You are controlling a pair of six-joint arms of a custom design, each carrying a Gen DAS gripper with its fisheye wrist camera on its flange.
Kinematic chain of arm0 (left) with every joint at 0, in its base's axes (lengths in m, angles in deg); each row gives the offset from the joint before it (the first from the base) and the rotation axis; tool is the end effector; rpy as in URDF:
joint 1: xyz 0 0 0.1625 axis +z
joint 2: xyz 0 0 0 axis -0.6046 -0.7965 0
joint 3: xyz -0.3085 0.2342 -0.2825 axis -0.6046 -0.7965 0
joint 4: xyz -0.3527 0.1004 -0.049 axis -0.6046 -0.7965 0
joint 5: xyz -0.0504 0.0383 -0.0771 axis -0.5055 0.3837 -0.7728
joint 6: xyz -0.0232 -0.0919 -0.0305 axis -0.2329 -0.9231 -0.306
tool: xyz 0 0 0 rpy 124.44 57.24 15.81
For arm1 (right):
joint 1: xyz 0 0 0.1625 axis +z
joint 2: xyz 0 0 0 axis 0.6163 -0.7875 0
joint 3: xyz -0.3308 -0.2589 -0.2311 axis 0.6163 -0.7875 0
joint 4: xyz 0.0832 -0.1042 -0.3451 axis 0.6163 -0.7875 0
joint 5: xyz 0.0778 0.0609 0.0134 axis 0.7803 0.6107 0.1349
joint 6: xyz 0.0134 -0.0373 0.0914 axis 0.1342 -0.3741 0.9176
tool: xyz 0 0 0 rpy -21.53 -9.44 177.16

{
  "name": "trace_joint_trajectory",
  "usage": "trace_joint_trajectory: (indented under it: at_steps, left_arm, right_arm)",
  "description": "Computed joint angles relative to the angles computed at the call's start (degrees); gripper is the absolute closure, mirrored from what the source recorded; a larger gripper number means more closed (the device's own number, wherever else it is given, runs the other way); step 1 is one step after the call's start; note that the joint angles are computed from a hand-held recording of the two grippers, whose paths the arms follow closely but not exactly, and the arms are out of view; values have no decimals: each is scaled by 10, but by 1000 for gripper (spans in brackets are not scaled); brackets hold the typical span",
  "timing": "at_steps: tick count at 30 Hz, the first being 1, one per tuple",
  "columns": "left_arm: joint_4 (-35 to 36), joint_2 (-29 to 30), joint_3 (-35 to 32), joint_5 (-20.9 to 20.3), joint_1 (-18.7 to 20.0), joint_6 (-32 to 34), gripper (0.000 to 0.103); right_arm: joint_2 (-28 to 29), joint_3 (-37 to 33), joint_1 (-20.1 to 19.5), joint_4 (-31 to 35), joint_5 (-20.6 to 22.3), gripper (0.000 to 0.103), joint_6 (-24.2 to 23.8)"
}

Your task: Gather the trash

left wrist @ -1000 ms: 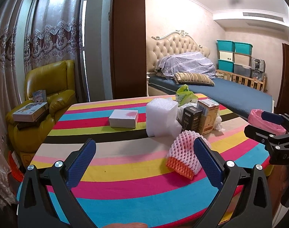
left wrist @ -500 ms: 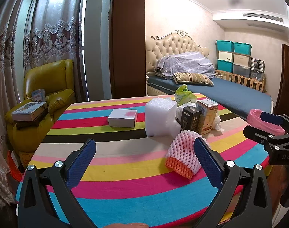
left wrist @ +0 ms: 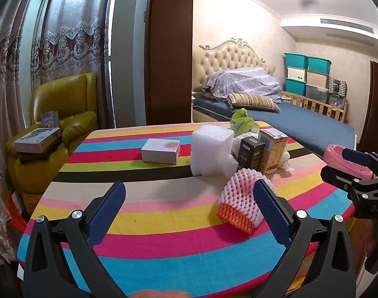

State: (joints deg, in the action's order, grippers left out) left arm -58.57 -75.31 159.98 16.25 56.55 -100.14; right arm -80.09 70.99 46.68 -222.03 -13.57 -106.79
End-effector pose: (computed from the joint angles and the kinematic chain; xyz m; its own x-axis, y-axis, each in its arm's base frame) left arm -0.2598 -0.3354 0.0187 -0.6641 -0.3703 -0.6495 0.5339 0.3731 -0.7587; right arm 0.1023 -0.5049 0.1925 -0.5404 -0.6385 0.5480 -0.8370 0.3410 -0.4281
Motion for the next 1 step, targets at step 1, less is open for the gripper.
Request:
trace_joint_trajectory:
  at_steps: [1]
  left_arm:
    - [3,0,-1,0,0,-2,7]
  right_arm:
    - [-1,-1,0,3,1,4,1]
